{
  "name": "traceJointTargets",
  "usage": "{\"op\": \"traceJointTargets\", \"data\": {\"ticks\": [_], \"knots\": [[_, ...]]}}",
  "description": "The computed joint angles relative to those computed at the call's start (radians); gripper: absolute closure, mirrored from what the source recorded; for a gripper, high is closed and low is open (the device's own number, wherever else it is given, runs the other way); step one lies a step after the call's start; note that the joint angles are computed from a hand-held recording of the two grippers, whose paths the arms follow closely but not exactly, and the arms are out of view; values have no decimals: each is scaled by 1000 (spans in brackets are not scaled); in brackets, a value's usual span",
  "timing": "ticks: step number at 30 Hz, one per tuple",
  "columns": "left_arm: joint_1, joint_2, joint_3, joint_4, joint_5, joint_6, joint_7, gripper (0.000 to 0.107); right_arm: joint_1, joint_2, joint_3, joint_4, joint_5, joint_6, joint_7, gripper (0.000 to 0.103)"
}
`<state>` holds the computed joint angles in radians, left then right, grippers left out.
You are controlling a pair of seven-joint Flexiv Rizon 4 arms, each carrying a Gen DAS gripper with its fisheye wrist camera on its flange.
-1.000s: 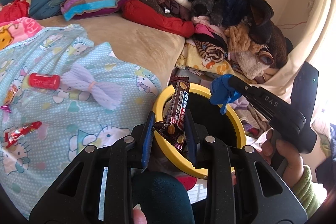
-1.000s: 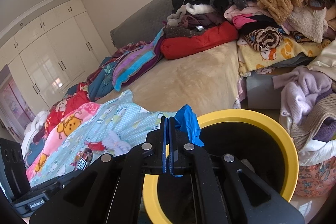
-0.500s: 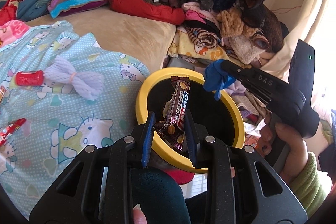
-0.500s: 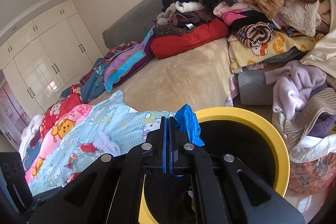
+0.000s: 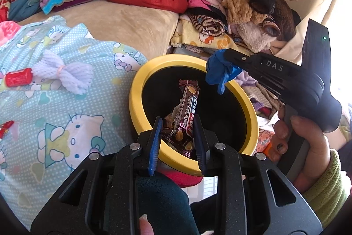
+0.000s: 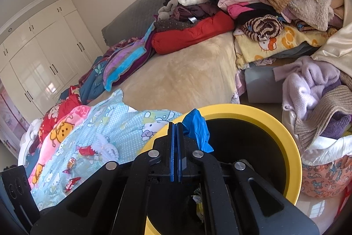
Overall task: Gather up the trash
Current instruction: 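Open the left tool over the bin while the right tool releases the balloon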
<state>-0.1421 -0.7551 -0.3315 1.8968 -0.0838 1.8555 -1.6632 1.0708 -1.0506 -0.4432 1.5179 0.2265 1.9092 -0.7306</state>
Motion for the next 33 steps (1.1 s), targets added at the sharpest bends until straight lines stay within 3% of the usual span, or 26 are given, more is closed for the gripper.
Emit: {"op": "traceJointTargets", "data": {"ticks": [12,13,14,16,21,23,33], "knots": [[-9,-61,-16,-87,-18,-76,53,85,-66,13,77,-3,-57,-31,34,99],[-3,-66,-24,-92,-19,-76,58,82,-69,14,78,-1,-60,-35,38,91],[12,-74,-42,-97,-17,-75,64,79,-69,15,79,2,-60,-36,45,71],[7,-75,-34,-99,-30,-66,59,58,-66,13,74,7,-49,-21,61,54],[15,-56,-18,-60,-39,-9,23,34,-56,15,58,15,-48,-20,66,54],[25,-41,-10,-32,-36,26,-3,33,-56,14,61,12,-56,-14,59,54],[-73,51,201,76,-93,169,-71,29,-13,-12,44,-62,-108,-12,-40,43]]}}
